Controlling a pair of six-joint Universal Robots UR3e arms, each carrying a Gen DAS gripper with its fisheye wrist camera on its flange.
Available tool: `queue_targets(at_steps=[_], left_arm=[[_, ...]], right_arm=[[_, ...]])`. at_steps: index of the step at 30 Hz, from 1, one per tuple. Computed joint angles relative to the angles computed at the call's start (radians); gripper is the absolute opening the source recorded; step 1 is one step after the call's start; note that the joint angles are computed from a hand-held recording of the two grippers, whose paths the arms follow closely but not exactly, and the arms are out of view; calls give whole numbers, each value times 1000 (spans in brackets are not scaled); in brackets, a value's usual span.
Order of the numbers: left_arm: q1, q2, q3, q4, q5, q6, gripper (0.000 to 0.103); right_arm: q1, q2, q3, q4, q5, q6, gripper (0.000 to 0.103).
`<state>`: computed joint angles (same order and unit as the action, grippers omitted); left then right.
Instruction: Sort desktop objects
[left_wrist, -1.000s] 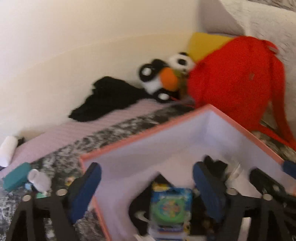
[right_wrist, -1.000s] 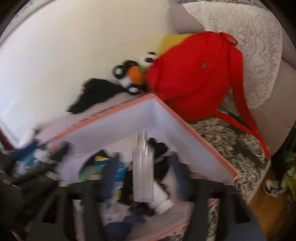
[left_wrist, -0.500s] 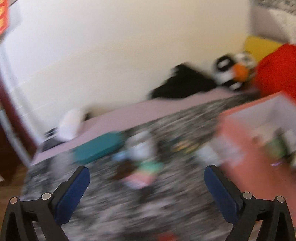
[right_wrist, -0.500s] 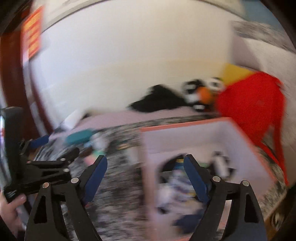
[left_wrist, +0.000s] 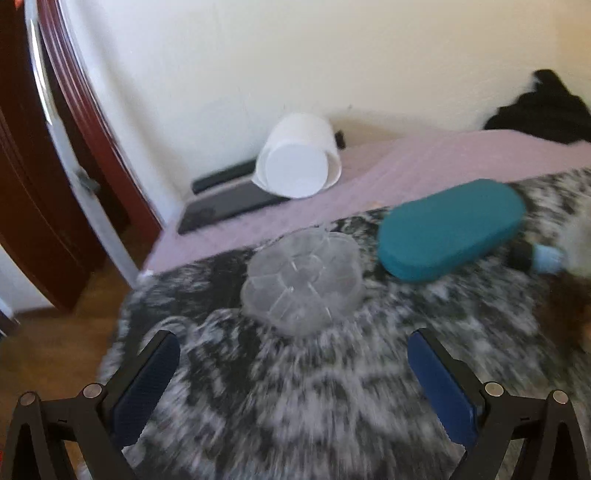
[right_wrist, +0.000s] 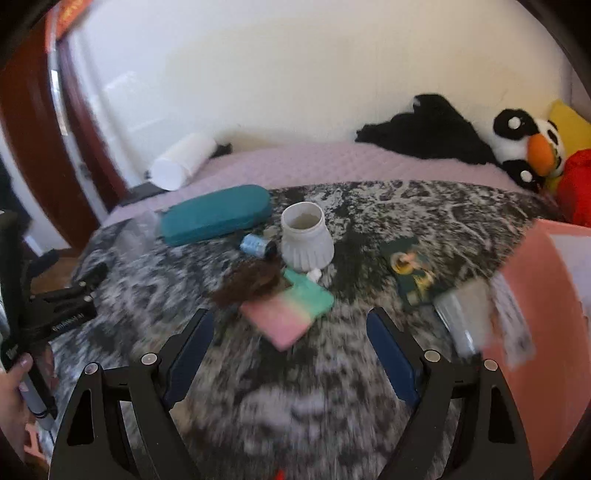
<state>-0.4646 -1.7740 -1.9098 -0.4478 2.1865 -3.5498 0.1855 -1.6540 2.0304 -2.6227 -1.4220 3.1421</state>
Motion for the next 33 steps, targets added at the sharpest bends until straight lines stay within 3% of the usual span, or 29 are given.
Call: queue_targets(at_steps=[6,12,13,14,15,16,17,18,19,22,26,33], left_arm=[[125,-226,129,113,-143,85,101],[181,-327,271,97,-177,102,100],[187,-333,275,104,-185,107,91],[188,-335,279,109,-181,111,81],[182,-328,274,116,-179,119,64],[178,-311,263,122,-191,131,49],[166,-293,255,119,-190,137,41],[147,-272,250,100,-175,132,11],[128,-247,242,77,-162,117,0],[70,-130,151,55,-134,69,0],[-25,78,-2,20,-103,3,0],[-296,434,-123,-224,4,-214,0]], right_arm=[[21,331,-243,-16,-49,18,87],[40,540,-462,2,-111,29,87],[38,563,-493,7,-110,32,87],[35,577,-513,12,-102,30,77],[31,591,-533,17,-94,28,53],[29,591,-538,15,-88,24,55],[31,570,-518,2,-88,15,55],[33,548,-498,-11,-88,7,55],[35,526,-479,-23,-88,-2,55],[49,377,-346,-64,-90,-31,55],[39,72,-137,-3,-28,-41,55],[-13,-572,105,360,77,-78,55]])
